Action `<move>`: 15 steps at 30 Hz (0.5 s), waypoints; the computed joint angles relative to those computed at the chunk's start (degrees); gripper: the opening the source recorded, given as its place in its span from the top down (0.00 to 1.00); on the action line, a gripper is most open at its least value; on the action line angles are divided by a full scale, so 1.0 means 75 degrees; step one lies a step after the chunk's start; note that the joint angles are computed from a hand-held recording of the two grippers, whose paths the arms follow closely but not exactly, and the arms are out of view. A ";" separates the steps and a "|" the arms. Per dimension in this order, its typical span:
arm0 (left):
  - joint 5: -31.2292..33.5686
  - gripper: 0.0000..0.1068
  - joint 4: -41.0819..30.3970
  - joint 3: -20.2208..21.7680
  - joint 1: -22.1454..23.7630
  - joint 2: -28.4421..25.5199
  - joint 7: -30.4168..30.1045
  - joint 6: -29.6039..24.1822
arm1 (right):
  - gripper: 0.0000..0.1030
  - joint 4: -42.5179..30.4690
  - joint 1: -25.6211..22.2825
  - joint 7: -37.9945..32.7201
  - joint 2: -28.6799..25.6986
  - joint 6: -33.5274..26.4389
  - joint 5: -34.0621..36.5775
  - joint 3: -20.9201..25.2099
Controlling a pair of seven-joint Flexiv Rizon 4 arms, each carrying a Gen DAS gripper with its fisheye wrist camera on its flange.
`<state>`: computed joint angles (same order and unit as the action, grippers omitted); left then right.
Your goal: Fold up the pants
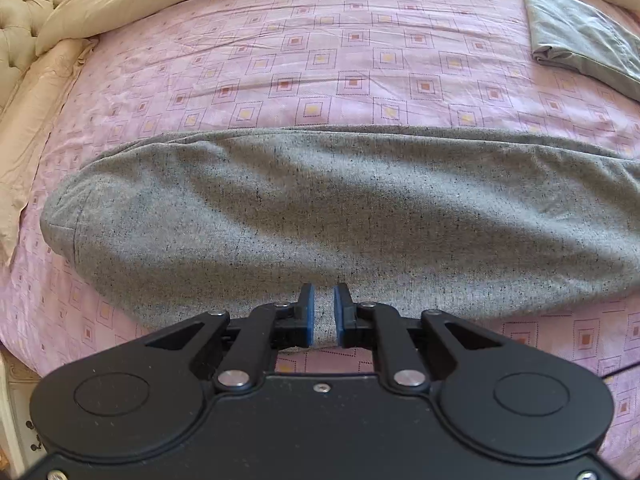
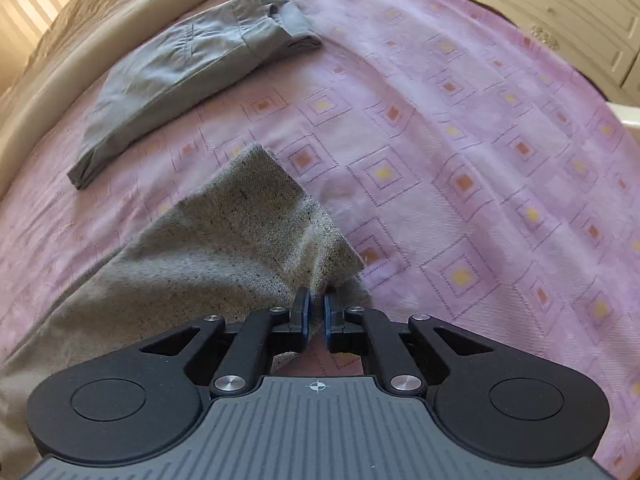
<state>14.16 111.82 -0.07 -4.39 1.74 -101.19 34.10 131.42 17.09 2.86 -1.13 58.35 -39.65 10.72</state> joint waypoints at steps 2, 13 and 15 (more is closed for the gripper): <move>0.0015 0.82 0.0022 0.0010 0.0011 0.0005 0.0013 -0.0014 | 0.83 0.0073 -0.0061 0.0222 0.0248 0.0003 -0.0910 -0.0029; -0.0207 0.82 -0.0420 0.0168 0.0195 -0.0675 -0.0027 -0.0558 | 0.77 -0.2213 0.0237 -0.5421 -0.1977 0.1755 0.0021 0.0078; -0.0304 0.82 -0.0509 0.0222 0.0238 -0.0785 -0.0046 -0.0672 | 0.77 -0.2828 0.0229 -0.6821 -0.2528 0.1573 0.0789 0.0425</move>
<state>11.87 108.01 1.60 -2.60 -4.15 -101.53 29.06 110.22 18.81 -48.30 -20.09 70.15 -33.73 13.91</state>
